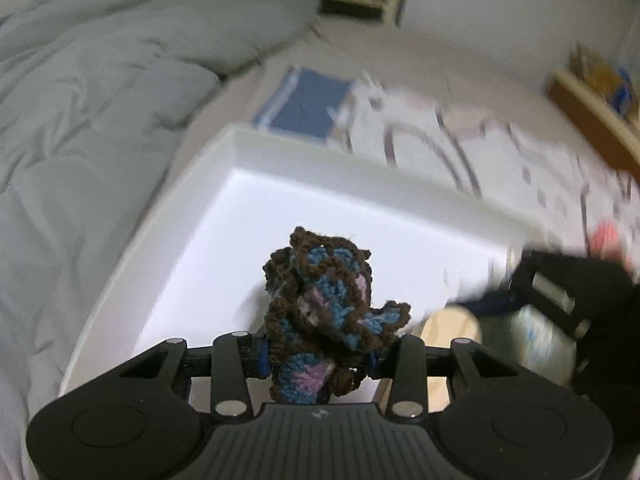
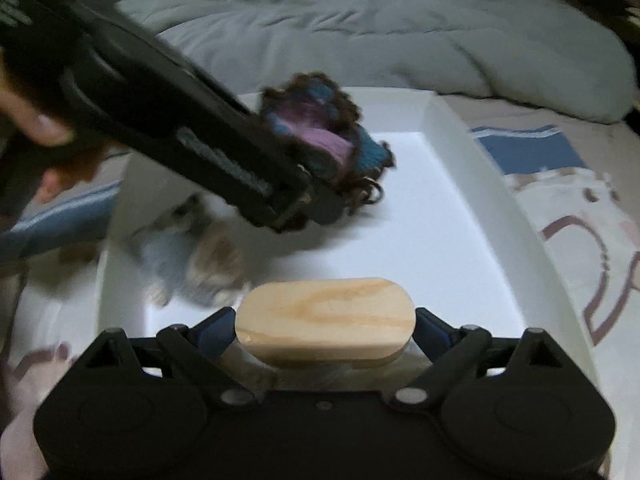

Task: Organize objects
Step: 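Release the flower into the box with the left tool while the right drops the block in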

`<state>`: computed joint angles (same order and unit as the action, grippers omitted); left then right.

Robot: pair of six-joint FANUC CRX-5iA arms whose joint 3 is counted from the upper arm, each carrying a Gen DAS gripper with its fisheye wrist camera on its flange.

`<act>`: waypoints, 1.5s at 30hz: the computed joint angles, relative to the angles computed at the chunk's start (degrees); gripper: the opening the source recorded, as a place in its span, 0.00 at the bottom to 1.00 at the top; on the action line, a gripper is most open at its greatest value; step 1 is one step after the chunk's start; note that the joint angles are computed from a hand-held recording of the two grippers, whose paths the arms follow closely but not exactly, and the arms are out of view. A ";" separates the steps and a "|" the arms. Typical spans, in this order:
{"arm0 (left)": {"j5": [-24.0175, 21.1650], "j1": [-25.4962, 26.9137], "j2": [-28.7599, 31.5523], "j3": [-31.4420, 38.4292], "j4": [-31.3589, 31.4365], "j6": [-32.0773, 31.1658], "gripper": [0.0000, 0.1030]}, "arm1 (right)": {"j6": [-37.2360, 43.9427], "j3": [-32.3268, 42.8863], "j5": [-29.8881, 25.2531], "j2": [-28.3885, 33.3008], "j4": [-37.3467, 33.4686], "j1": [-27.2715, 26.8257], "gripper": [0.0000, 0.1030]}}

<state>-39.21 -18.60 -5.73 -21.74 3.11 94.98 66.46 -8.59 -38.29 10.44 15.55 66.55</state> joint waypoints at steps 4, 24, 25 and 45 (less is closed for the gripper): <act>-3.15 -1.09 0.63 0.89 -2.33 -0.28 0.40 | -5.17 -2.95 1.50 -1.43 3.83 1.39 0.91; -4.99 -6.53 -2.51 3.75 -12.11 13.11 0.80 | -25.30 -12.67 4.84 -10.15 15.90 2.28 0.94; -4.74 -6.67 -2.83 3.72 -12.23 13.70 0.81 | -27.21 -13.45 5.28 -10.69 17.47 2.31 0.94; -4.44 -14.28 -9.75 5.59 -26.34 28.79 1.00 | -65.02 -24.15 -3.39 -20.75 40.50 4.32 0.97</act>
